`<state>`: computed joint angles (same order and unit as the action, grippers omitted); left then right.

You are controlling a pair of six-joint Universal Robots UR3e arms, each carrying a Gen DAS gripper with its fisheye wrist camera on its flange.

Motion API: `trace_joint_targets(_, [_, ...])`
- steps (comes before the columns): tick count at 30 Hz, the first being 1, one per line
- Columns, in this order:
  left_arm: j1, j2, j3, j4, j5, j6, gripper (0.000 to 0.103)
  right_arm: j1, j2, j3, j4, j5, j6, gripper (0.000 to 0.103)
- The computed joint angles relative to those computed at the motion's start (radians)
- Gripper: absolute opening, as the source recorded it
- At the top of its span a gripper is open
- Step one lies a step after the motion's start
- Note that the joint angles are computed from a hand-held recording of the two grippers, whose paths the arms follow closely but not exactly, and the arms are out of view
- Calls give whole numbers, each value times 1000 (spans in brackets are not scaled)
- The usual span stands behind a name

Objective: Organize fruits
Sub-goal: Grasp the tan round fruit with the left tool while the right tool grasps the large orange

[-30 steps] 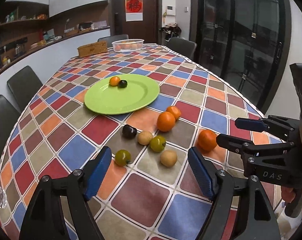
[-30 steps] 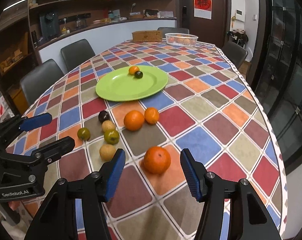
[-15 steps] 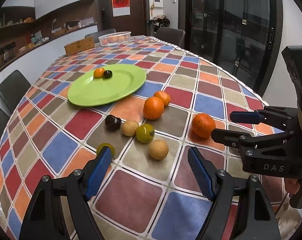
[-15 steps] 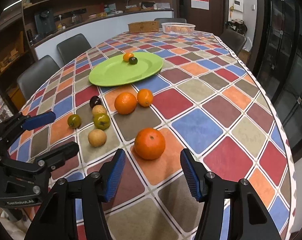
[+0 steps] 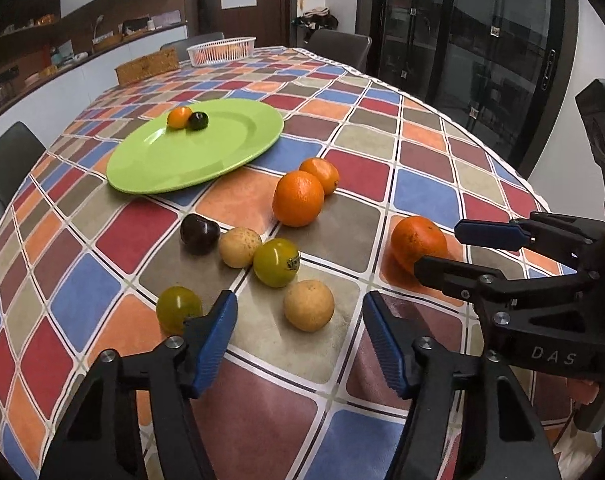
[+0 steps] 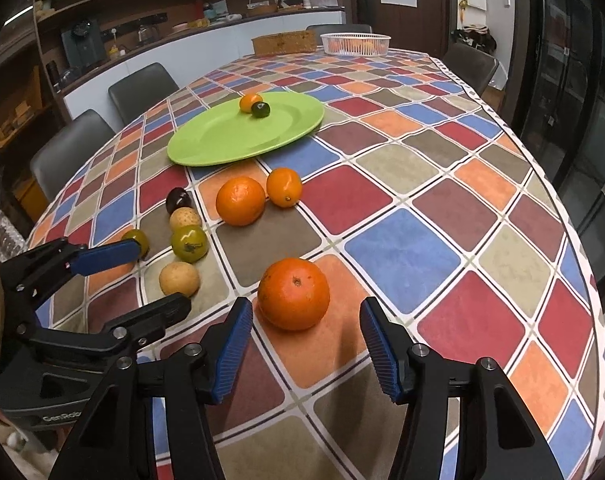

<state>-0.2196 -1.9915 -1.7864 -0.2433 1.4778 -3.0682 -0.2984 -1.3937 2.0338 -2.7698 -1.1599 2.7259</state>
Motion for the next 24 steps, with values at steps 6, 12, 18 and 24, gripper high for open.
trace_joint_targets(6, [0, -23, 31, -29, -8, -4, 52, 4, 26, -18, 7, 6, 1, 51])
trace_joint_targets(12, [6, -33, 44, -54, -20, -12, 43, 9, 50, -41, 20, 14, 3, 49])
trace_joint_targets(18, [31, -26, 43, -80, -70, -25, 30, 17, 65, -59, 41, 17, -2, 44])
trace_joint_targets(24, [30, -20, 41, -79, -69, -22, 28, 14, 68, -65, 57, 23, 0, 41])
